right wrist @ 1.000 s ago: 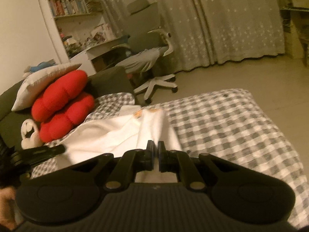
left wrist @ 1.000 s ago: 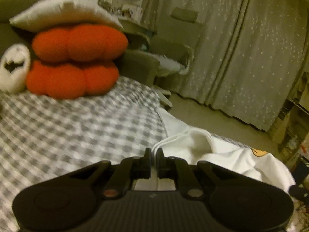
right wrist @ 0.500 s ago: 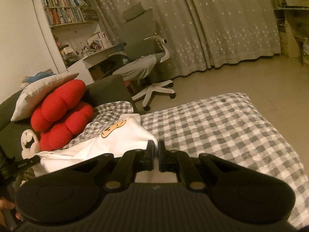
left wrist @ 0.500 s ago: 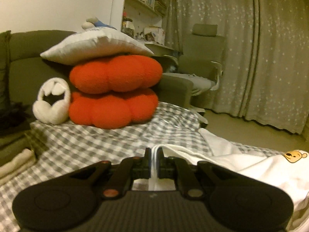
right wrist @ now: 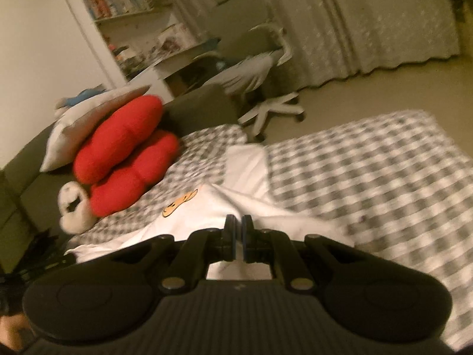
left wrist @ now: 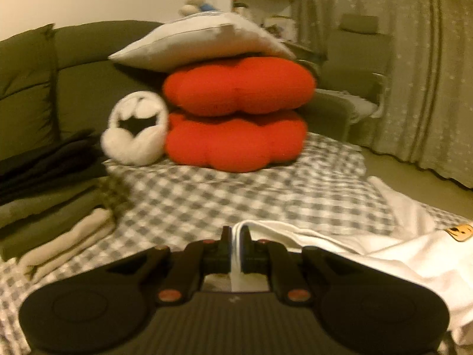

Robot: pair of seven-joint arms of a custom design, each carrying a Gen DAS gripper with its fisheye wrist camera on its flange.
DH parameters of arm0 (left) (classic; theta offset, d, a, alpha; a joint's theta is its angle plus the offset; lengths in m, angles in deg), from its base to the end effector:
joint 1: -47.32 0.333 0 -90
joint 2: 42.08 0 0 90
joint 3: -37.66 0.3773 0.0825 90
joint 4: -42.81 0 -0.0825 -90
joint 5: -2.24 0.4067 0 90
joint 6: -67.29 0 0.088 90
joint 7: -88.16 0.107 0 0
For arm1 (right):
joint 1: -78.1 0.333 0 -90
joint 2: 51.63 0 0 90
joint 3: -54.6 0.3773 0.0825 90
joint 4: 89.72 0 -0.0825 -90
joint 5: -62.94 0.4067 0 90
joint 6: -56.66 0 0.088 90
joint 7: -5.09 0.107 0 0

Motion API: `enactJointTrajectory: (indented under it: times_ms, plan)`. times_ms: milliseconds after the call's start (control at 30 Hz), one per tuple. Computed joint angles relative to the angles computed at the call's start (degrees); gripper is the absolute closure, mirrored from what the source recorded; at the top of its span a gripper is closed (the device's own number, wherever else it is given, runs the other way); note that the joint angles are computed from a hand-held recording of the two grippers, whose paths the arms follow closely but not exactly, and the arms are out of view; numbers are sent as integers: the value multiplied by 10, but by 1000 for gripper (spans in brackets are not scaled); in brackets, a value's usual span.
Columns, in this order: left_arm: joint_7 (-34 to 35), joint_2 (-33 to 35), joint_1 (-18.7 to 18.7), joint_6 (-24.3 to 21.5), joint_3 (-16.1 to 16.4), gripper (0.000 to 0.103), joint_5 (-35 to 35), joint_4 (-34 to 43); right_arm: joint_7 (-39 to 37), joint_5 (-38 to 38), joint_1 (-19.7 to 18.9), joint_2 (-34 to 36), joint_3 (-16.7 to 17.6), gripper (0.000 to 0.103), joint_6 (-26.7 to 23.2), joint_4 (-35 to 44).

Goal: Fold clothes

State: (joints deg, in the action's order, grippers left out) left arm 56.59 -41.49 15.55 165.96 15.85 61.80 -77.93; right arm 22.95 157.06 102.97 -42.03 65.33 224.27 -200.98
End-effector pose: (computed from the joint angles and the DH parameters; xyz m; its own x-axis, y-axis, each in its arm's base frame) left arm 0.3854 -0.3871 0.4749 0.7109 -0.7033 0.0033 -0.3563 -0.3643 -0.8604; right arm 0.5596 0.3155 0.4861 0.5052 -0.7348 -0.4526 -0.6585 0.0107 -0.7525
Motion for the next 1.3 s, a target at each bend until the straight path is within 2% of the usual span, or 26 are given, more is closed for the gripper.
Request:
enactJointTrajectory:
  times_ms: [67,133,300,367,400,433,467,533,600,633,767,933,1000,1300]
  plan:
    - [-1,-4,-1,-24,-1,98,-9,-5,33,-40,-1,-2,0,96,-24,-7]
    - [-3,-8,-1,-45,-1,98,-18,-10,67,-78,-3,-2,0,90,-49,-10]
    - [-12,-22,8,-44,1,98,-47,-22,103,-128,-9,-4,1,87,-90,-14]
    - [-6,-21,11,-39,2,97,-54,-22,103,-136,-9,-7,1,76,-87,-16]
    - [-2,-16,12,-42,1,93,-55,-18,104,-140,-8,-8,1,57,-82,-18]
    - [3,-12,11,-47,1,93,-57,-14,103,-143,-8,-9,1,45,-77,-20]
    - [4,-10,11,-46,1,91,-54,-12,91,-132,-8,-11,3,43,-67,-21]
    - [-9,-11,9,-44,-1,81,-41,-13,78,-119,-8,-12,3,43,-54,-22]
    - [-26,-13,6,-41,-3,55,-24,-14,89,-121,-9,-9,0,43,-46,-20]
    - [-31,-14,5,-38,-4,53,-16,-14,101,-125,-10,-8,-1,43,-43,-20]
    - [-38,-14,6,14,-2,43,27,-18,179,-177,-11,2,-7,43,-22,-18]
    - [-28,-8,24,167,13,37,67,-21,259,-243,-15,8,-9,43,4,-26]
    - [-22,2,29,204,16,36,72,-15,277,-260,-18,8,-8,43,10,-31]
    - [17,59,37,252,39,35,84,34,335,-329,-29,9,-13,43,23,-47]
